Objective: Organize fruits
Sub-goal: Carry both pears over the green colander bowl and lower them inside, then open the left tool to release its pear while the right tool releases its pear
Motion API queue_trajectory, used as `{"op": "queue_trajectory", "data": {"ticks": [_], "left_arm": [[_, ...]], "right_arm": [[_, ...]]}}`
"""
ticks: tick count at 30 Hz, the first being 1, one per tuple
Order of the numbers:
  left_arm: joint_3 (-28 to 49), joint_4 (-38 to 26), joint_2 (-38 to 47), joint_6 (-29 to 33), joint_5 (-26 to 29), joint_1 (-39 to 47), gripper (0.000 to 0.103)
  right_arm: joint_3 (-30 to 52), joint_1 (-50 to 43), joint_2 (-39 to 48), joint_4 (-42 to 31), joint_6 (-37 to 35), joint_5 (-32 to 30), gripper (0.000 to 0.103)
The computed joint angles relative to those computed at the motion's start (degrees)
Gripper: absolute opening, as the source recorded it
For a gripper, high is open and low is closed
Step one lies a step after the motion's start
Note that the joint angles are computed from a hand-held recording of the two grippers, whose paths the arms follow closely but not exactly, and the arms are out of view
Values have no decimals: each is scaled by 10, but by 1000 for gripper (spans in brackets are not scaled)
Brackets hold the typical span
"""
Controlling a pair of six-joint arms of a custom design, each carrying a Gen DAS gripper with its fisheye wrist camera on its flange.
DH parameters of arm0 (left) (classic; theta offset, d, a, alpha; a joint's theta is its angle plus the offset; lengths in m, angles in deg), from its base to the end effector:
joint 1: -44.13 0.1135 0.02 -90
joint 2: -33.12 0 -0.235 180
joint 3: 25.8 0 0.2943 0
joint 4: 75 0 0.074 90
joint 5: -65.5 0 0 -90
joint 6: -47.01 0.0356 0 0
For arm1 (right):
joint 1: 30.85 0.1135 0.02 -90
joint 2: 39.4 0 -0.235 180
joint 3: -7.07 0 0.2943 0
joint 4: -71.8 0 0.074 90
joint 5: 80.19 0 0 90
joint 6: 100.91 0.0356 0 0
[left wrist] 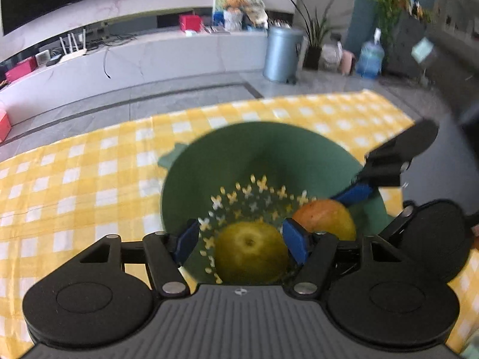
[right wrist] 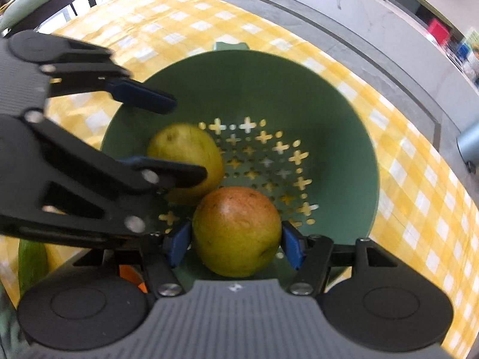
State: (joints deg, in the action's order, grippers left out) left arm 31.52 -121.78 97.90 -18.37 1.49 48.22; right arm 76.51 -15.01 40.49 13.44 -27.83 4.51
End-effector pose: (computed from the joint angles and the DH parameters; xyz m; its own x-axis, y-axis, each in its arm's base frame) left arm 0.2740 0.0040 0.2019 -0.6561 0.3285 -0.6794 0.5111 0.8558 -0.0798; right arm 0.2951 0.0872 0.1894 -0.7697 -0.5196 -0.3709 -0.5518 0.8337 -0.0228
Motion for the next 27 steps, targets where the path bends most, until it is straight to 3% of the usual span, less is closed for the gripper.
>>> {"op": "queue_trajectory", "data": {"ticks": [7,13,22,27], "left_arm": [[5,-11,-12,5,15,16,76],[-9,-12,-43,18,16,30,76],[-3,-66,-61,48,47,78,76],[-4,-99,-79,69,43,94,76]], "right_arm": [[51,-12,50,-41,24,-3,61],[110,19,93,-107,56,31,61],[172,45,141,-164,79,73,61],[179,52,121,-163,80,81,73]]}}
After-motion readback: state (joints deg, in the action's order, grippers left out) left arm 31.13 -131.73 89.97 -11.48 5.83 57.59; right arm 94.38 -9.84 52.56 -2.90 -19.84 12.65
